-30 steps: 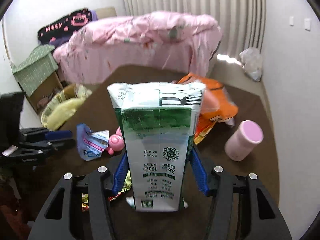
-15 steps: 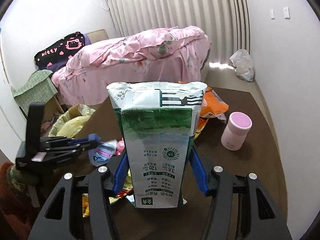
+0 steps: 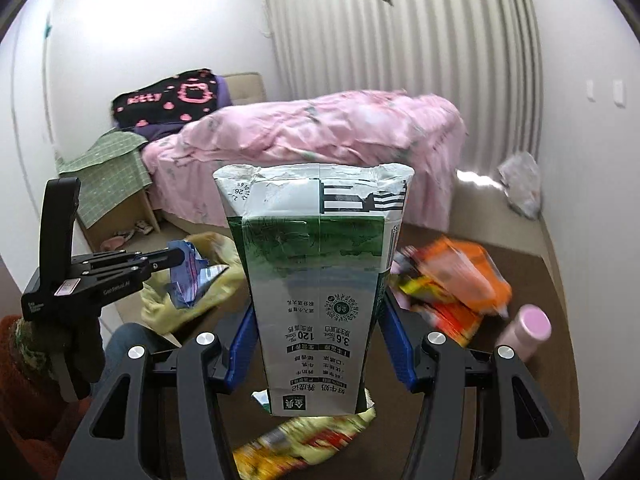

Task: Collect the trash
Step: 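Lift the milk carton with the right tool and carry both items toward the yellow bag, then open the left tool and the right tool over the yellow bag, dropping both items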

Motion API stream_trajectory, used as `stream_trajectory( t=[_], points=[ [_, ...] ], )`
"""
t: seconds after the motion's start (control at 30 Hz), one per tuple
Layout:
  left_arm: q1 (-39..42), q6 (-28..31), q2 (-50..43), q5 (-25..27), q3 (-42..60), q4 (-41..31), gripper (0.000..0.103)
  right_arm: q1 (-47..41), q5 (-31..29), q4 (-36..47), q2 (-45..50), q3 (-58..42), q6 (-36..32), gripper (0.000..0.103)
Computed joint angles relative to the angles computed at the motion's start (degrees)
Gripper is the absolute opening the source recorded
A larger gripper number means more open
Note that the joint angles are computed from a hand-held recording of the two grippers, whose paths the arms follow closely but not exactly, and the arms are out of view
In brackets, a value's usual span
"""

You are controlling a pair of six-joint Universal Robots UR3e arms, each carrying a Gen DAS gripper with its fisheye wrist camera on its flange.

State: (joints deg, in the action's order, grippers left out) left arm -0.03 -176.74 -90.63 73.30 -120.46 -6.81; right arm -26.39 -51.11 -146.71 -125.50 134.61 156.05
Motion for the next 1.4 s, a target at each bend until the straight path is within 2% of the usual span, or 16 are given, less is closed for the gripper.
stream_trajectory(
  t=[0.23,0.4,0.53,0.63,0.77,0.87,1.03,1.23,1.4],
  points=[
    [12.27,1.85,8.76,-5.95,-7.99,0.26,0.003,17.39,-9.11,-14.01,16.96,-8.74,10.01,0.053],
    [17.68,-0.73,11.05,-3.76,-10.45,2.8,0.003,25.12,-12.9,-18.34,26.69,-15.93,14.61,0.053],
    [23.48,-2.46,12.52,-5.34,-11.8,2.8,0.003,30.72,-16.12,-20.83,32.69,-20.67,15.8,0.053],
    [25.58,-3.47,12.85,-4.94,-12.9,3.76,0.003,32.63,-16.4,-21.62,35.76,-23.35,16.77,0.053],
    [26.65,-5.52,12.27,-2.97,-13.71,5.5,0.003,33.25,-13.99,-21.27,40.55,-28.77,17.25,0.053],
    [25.5,-6.35,10.05,-0.28,-13.66,8.14,0.003,34.72,-13.08,-22.26,46.17,-34.22,17.91,0.053],
    [24.17,-7.01,4.64,1.34,-13.48,11.28,0.003,37.76,-12.7,-22.04,58.05,-46.21,19.37,0.053],
    [22.76,-9.04,-1.92,3.81,-10.19,12.41,0.003,39.96,-11.99,-18.14,70.85,-61.34,20.74,0.053],
    [21.44,-10.66,-5.36,4.96,-6.52,12.47,0.003,40.37,-10.82,-17.0,75.82,-65.8,20.01,0.053]
  ],
)
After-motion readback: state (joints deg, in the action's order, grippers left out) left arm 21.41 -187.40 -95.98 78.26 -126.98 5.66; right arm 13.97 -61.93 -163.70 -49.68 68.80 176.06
